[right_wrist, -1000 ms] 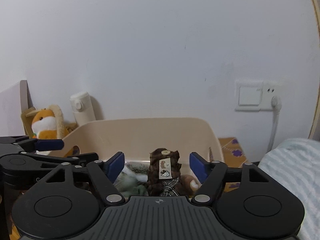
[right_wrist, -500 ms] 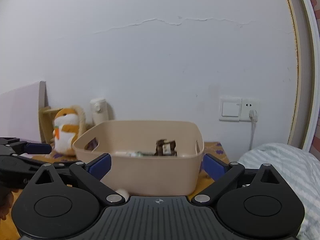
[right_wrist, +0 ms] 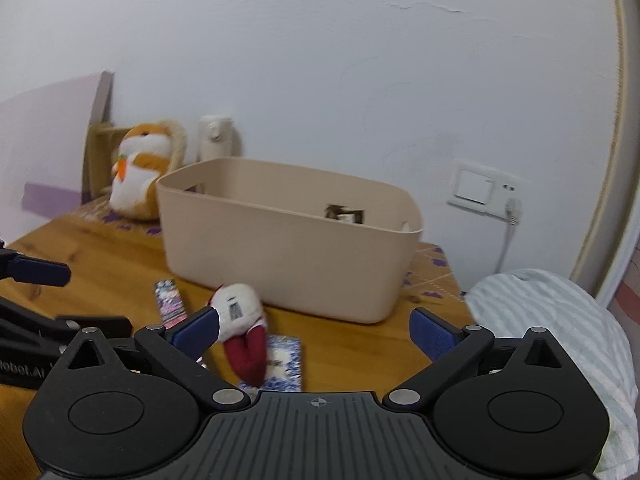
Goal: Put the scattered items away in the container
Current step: 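Grasp the cream cloth with left tool while right tool grasps the white-red plush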
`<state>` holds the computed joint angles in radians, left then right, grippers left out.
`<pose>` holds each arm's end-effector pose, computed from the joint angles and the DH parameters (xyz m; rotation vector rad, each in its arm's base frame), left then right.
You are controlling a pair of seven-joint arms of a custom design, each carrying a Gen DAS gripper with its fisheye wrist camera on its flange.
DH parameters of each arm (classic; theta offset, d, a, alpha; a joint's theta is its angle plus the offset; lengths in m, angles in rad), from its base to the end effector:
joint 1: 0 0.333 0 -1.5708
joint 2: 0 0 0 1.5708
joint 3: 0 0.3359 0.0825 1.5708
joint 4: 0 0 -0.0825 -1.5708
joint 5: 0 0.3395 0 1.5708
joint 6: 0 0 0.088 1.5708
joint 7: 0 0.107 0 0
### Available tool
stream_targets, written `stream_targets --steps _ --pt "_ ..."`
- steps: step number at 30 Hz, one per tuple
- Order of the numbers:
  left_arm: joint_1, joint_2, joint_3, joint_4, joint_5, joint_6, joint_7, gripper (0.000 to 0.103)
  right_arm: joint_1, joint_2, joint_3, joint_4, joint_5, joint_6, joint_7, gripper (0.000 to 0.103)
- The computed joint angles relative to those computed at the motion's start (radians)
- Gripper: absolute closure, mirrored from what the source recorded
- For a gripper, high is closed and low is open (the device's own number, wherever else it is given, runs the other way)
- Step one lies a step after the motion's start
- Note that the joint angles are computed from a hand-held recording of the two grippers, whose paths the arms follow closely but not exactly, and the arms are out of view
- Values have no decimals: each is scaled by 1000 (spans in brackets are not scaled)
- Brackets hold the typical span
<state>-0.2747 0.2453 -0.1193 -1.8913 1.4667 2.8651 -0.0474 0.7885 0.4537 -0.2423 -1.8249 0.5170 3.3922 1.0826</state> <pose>0.5376 -0.2768 0.4658 -1.5717 1.6910 -0.9224 0.5749 0.3201 0.4740 -1.8597 1.0487 -0.8344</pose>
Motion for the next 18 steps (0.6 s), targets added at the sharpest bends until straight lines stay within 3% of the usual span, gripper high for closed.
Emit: stream_targets --steps 3,10,14,18 --pt "8 19 1 -6 -23 29 15 17 49 22 -53 22 -3 -29 -11 1" --pt "14 55 20 -11 -81 77 87 17 84 74 -116 88 -112 -123 31 1" --pt "10 79 34 -2 -131 96 142 17 12 108 -46 164 -173 -192 56 1" --pt "0 97 57 8 -155 115 175 18 -9 163 -35 257 -242 -260 88 2"
